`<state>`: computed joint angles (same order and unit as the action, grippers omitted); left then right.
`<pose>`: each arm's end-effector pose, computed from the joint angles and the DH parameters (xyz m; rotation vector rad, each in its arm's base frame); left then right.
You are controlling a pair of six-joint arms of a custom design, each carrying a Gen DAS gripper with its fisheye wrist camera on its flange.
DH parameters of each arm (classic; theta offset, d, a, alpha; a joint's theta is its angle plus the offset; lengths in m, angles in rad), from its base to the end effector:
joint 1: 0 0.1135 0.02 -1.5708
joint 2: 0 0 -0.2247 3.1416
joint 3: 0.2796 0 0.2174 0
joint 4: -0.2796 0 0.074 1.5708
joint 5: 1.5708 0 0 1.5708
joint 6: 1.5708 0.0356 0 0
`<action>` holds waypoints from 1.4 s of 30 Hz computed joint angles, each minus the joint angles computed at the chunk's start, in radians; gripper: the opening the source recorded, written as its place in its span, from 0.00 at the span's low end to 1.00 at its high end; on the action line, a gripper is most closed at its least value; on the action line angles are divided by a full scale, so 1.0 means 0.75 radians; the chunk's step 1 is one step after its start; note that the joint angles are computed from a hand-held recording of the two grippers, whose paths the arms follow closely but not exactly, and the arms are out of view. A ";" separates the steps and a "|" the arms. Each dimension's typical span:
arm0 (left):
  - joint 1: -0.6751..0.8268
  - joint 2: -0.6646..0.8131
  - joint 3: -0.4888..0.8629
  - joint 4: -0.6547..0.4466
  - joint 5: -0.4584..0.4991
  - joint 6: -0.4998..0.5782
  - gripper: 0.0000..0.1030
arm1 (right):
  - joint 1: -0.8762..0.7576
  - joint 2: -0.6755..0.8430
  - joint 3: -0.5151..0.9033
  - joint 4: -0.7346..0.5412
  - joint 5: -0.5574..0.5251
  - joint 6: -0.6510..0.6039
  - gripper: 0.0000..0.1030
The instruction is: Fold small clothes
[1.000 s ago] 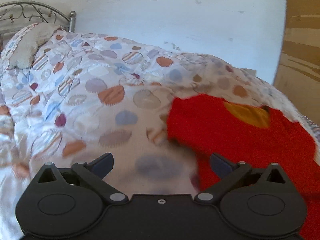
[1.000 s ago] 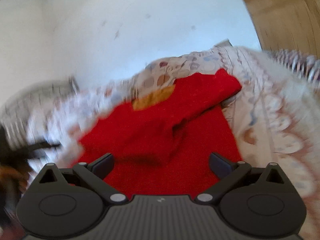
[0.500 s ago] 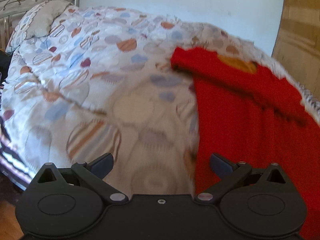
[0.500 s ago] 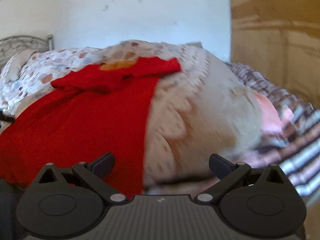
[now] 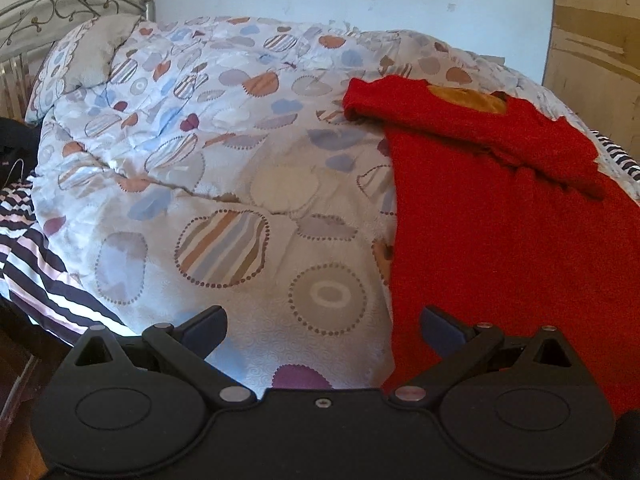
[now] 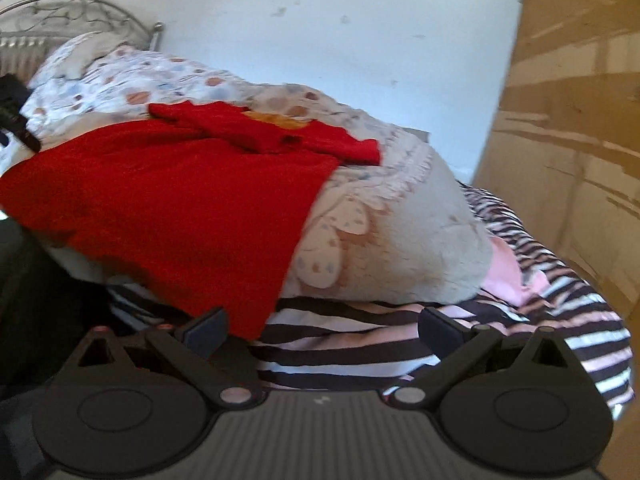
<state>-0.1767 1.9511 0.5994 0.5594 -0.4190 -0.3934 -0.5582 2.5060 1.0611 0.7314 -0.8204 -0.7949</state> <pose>0.2803 -0.0353 0.0554 -0.4439 2.2436 0.2021 0.3199 -0.1691 -0.0172 -0.6296 1.9352 0.1057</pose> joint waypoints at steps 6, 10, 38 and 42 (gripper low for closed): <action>-0.045 -0.055 -0.034 -0.018 -0.001 -0.021 0.99 | 0.049 -0.003 0.024 -0.167 0.020 -0.208 1.00; -0.075 -0.066 -0.043 -0.017 -0.008 -0.024 0.99 | 0.085 0.026 -0.099 0.143 0.058 -0.255 1.00; -0.151 -0.107 -0.015 -0.090 0.015 -0.023 0.99 | 0.194 0.219 -0.291 1.023 0.113 -0.287 0.94; -0.172 -0.111 -0.025 -0.073 0.013 -0.010 0.99 | 0.224 0.181 -0.293 0.902 0.109 -0.408 0.92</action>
